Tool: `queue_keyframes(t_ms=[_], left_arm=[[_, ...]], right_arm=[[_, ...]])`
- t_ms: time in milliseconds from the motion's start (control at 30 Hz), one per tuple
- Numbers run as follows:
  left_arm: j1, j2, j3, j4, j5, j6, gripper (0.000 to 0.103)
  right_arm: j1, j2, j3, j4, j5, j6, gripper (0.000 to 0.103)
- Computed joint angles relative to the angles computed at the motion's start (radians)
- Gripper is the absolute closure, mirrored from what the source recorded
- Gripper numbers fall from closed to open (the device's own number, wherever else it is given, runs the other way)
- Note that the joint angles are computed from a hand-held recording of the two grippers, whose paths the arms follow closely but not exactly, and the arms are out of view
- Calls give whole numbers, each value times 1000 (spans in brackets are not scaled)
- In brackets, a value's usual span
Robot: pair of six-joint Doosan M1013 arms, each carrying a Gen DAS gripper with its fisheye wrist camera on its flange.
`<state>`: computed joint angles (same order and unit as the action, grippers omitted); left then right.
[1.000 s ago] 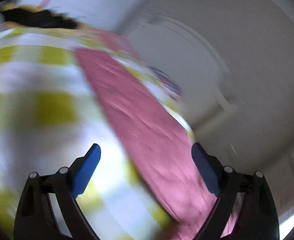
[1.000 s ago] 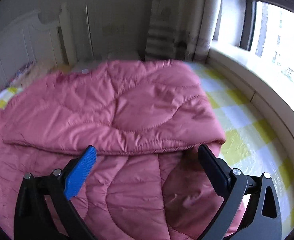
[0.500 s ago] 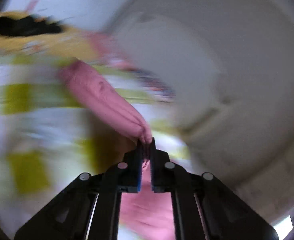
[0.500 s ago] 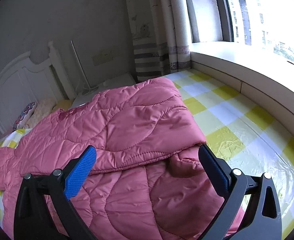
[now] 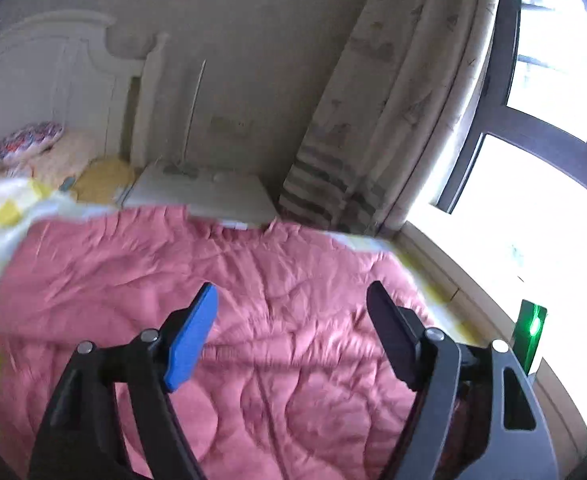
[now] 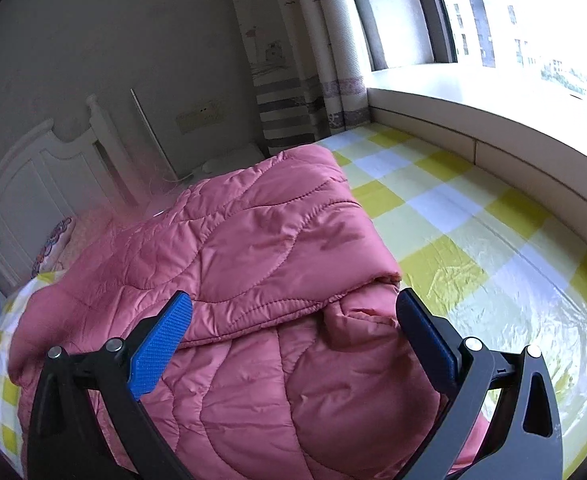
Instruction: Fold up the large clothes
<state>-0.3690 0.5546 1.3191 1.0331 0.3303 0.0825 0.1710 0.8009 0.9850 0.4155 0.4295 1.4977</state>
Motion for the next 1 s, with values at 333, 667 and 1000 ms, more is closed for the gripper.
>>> queue_keyframes(t_ms=[333,667,1000], left_arm=[[-11,-78,174,199,387,-379,23],[29,-109,254,67,535,-651,23],[38,-79,209,-6,495,-523,18]], right_arm=[[0,0,1,20,-6,-39,5],[3,-11,5,212,33,-279,26],[9,205,-433,263,519,-64,26]])
